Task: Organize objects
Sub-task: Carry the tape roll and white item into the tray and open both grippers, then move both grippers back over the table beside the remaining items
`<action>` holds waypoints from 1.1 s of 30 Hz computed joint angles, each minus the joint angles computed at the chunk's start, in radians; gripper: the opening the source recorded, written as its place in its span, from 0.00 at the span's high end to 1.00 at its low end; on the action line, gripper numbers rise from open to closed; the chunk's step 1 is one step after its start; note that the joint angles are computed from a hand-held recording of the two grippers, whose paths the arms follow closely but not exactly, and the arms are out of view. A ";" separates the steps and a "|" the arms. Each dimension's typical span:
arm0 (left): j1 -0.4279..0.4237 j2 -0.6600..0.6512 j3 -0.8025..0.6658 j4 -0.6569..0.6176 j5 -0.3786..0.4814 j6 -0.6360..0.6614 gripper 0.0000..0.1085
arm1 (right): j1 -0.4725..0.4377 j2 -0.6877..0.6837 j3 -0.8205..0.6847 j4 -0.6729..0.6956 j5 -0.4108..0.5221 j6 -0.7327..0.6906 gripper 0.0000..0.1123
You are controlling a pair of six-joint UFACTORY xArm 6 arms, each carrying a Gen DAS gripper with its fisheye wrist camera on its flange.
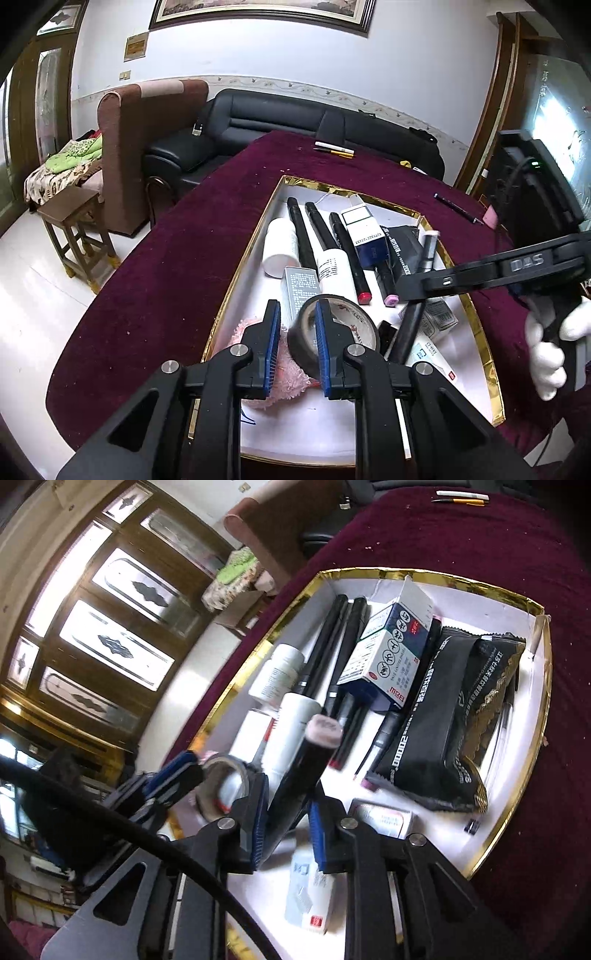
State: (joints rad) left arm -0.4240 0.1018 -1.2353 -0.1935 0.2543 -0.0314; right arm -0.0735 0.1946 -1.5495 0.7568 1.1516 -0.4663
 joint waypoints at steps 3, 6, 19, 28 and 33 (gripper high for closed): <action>-0.002 -0.009 0.009 -0.058 -0.016 0.050 0.84 | 0.001 0.027 -0.038 -0.013 0.032 0.006 0.69; 0.000 -0.028 0.024 -0.113 -0.038 0.083 0.68 | 0.015 0.032 -0.040 -0.018 0.006 0.008 0.67; -0.035 -0.086 0.001 -0.598 0.024 0.418 0.64 | -0.124 -0.175 0.134 0.137 -0.066 -0.087 0.66; -0.141 0.009 -0.240 -0.722 0.174 0.549 0.60 | -0.229 -0.549 0.394 -0.026 -0.602 -0.148 0.33; -0.250 0.156 -0.472 -0.577 0.171 0.495 0.54 | -0.358 -0.721 0.517 0.452 -0.795 -0.524 0.08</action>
